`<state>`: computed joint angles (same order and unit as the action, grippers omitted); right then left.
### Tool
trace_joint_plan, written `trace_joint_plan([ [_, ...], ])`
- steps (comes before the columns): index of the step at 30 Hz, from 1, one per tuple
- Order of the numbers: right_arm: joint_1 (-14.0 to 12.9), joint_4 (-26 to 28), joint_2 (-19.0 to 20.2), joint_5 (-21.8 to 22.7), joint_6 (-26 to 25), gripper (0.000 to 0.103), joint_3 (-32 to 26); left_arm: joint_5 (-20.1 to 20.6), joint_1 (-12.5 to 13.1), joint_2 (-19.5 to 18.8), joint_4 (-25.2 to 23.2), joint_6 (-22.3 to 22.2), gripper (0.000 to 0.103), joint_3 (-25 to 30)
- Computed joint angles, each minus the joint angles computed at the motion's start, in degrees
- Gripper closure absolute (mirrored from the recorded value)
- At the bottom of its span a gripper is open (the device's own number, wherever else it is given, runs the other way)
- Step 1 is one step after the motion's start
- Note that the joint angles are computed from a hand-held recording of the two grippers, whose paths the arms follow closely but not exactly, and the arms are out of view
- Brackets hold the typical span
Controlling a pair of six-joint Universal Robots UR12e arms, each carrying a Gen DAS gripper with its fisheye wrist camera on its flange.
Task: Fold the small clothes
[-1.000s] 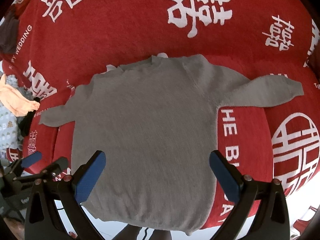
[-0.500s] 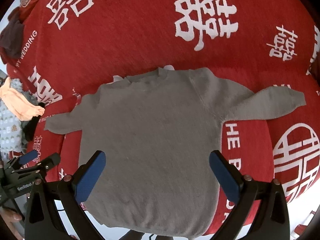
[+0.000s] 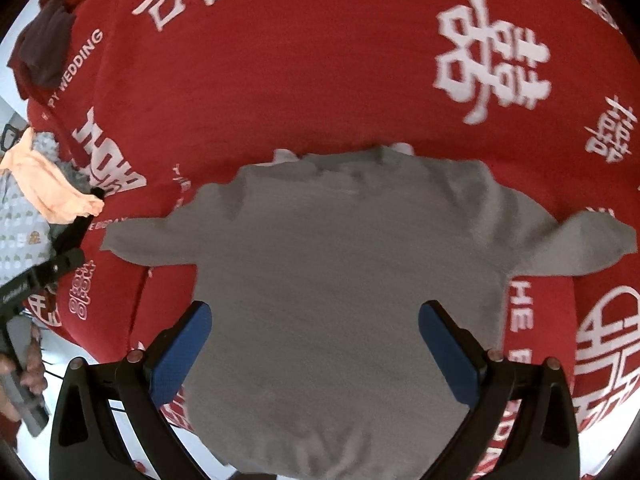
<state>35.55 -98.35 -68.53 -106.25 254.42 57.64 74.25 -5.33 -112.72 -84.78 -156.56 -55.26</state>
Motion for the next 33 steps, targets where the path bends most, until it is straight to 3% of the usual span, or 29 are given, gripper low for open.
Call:
trace_joint_plan([
  [6,-0.9,-1.2,8.9,3.2,-4.9,0.000,-11.2,-6.9,4.3,-6.6,-2.1,-4.5,0.000,4.5],
  [9,-1.0,1.4,14.1,4.4,-7.9,0.000,-18.6,-9.1,5.7,-9.8,-3.0,-7.3,0.000,5.7],
  [13,-1.2,2.8,19.2,8.5,-9.1,0.000,-24.3,-13.1,7.2,-13.3,-5.1,-11.8,0.000,6.2],
  [20,-1.1,9.6,25.3,12.5,-8.8,0.000,-33.1,-21.3,8.4,-16.6,-5.2,-17.1,0.000,6.8],
  [26,-1.3,15.7,29.9,12.7,-8.8,0.000,-42.2,-26.0,7.9,-18.7,-6.0,-16.6,0.000,9.8],
  [28,-1.4,16.5,30.8,12.8,-8.7,0.000,-44.2,-26.2,7.6,-18.9,-5.2,-16.0,0.000,10.1],
  [31,-1.4,16.6,31.2,12.9,-8.7,0.000,-44.9,-22.3,6.9,-19.3,-3.8,-18.2,0.004,10.4],
  [32,-1.4,16.2,31.0,13.0,-8.6,0.000,-44.4,-21.0,6.8,-19.1,-2.2,-19.7,0.011,9.9],
  [33,-1.4,16.1,30.9,13.0,-8.5,0.000,-44.2,-20.2,6.7,-18.9,-0.7,-20.4,0.028,9.5],
])
